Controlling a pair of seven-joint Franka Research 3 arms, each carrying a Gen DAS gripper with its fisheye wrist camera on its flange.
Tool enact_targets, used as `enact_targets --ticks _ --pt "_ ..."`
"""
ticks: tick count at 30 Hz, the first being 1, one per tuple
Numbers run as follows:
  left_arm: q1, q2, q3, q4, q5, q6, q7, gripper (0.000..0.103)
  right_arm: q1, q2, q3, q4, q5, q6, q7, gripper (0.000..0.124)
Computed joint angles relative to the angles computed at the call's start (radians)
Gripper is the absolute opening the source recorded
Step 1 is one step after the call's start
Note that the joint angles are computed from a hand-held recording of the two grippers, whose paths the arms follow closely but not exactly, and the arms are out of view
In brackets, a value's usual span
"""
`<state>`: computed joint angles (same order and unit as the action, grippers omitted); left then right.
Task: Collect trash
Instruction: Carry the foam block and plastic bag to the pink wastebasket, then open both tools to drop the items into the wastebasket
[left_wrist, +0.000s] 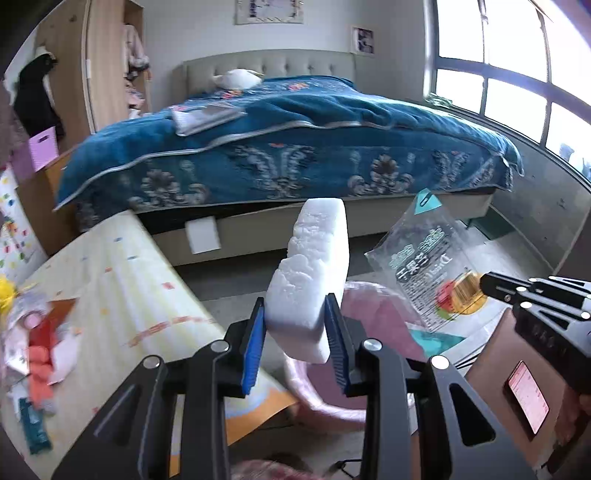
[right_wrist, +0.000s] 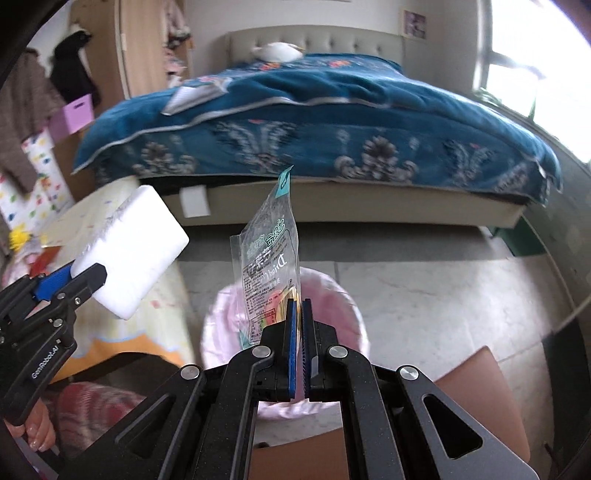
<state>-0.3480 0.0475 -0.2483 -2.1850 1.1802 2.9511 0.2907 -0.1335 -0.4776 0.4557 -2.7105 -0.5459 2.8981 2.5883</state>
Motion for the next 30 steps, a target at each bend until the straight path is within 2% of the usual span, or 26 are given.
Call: enact_targets --ticks 3,7,9,10,11,12,14,17,21,24,26,28,30 --pt "-0.017 0.064 -0.005 0.053 -0.031 -0.006 0.057 0.031 -0.049 0.039 0.019 0.011 -0.036 -0.009 0.031 0.002" --pt "-0.051 0.143 0.007 0.12 -0.097 -0.016 0.14 0.033 -0.07 0.122 0.008 0.045 -0.108 -0.026 0.085 0.003" --pt "-0.058 0.174 0.012 0.141 -0.166 -0.02 0.208 0.045 -0.073 0.175 -0.005 0.069 -0.149 -0.024 0.114 0.007" --pt "-0.061 0.183 0.015 0.147 -0.2 -0.026 0.236 0.062 -0.07 0.208 -0.017 0.082 -0.163 -0.019 0.12 0.007" --pt "-0.062 0.188 0.016 0.148 -0.238 -0.031 0.265 0.071 -0.063 0.229 -0.032 0.09 -0.172 -0.012 0.125 0.015" --pt "-0.066 0.185 0.025 0.142 -0.255 -0.033 0.276 0.071 -0.056 0.247 -0.045 0.096 -0.18 -0.007 0.134 0.025" --pt "-0.072 0.166 0.042 0.118 -0.272 -0.032 0.28 0.071 -0.044 0.26 -0.062 0.1 -0.207 -0.004 0.171 0.029" --pt "-0.076 0.122 0.066 0.071 -0.245 -0.03 0.244 0.072 -0.001 0.24 -0.1 0.084 -0.215 0.009 0.193 0.033" --pt "-0.052 0.05 0.06 0.008 -0.205 -0.042 0.187 0.073 0.054 0.204 -0.151 0.061 -0.226 0.036 0.213 0.033" --pt "-0.026 -0.014 0.041 -0.041 -0.168 -0.069 0.137 0.078 0.081 0.164 -0.165 0.04 -0.195 0.079 0.186 0.04" --pt "0.002 -0.064 0.027 -0.087 -0.184 -0.049 0.134 0.078 0.098 0.134 -0.165 0.025 -0.154 0.12 0.14 0.044" --pt "0.028 -0.11 0.012 -0.127 -0.202 -0.043 0.137 0.079 0.159 0.112 -0.193 0.015 -0.095 0.162 0.056 0.047" --pt "0.057 -0.167 -0.002 -0.172 -0.202 -0.04 0.127 0.079 0.206 0.098 -0.207 0.016 -0.049 0.169 -0.004 0.05"
